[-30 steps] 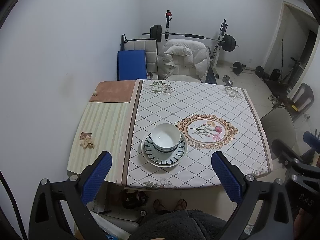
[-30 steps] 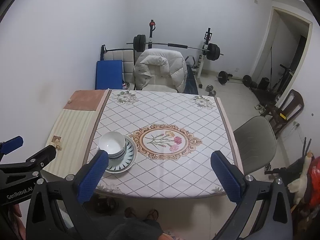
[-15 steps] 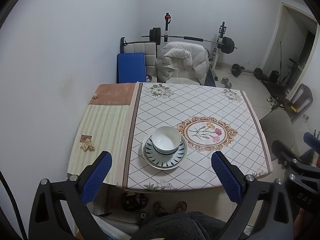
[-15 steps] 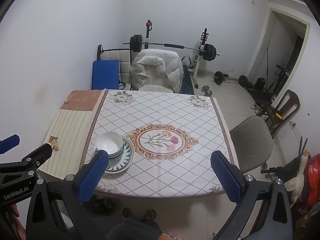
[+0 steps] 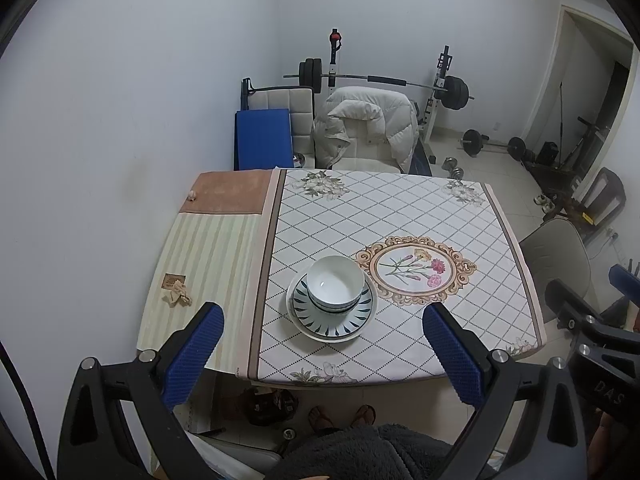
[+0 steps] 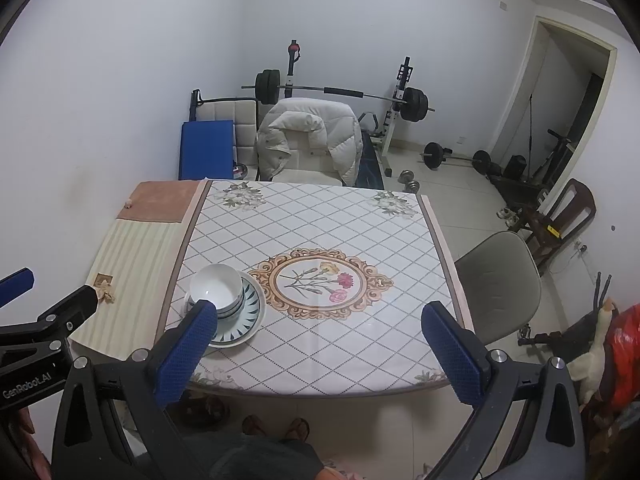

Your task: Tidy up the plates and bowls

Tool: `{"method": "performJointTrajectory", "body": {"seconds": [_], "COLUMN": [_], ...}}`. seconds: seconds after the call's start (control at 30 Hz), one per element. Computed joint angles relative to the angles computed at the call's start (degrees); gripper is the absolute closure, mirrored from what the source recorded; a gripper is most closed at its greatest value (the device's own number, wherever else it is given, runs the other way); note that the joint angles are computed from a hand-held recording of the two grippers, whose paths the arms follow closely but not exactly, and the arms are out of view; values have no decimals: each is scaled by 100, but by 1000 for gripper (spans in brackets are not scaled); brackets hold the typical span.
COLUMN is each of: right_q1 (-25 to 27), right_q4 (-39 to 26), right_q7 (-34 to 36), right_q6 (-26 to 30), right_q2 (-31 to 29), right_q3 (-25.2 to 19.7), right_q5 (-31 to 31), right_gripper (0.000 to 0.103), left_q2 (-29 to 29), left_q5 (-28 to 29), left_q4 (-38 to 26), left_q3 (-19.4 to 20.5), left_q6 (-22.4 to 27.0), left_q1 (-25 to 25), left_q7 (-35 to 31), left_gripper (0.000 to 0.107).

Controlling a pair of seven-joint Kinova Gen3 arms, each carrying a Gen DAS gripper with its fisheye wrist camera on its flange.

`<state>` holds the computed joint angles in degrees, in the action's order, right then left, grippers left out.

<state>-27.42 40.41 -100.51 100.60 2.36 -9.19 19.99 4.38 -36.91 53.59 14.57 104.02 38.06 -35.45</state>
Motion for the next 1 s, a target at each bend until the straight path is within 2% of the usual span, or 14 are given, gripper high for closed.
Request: {"method": "performJointTrajectory", "body": {"seconds": [0.4,0.77,1.0], "right_q1": [-26,195,210], "right_q4": [-2,51,146], "right_q7": [-9,103,120], "right_q6": [-4,-48,-85], "right_q2": [16,31,-12], "right_q3": [7,97,75], "right_q5": [59,-308,-259], "right_gripper": [0,0,0], "left_q2": [50,91,90], "left_q5": [-63,-44,-195], "left_q4": [-129,-155,-128], "left_q3": [-26,-101,-94], "left_q6": [50,37,49], "left_q1": [18,58,109], "left_q7": [-75,-162,-77], "left_gripper": [6,5,5]}}
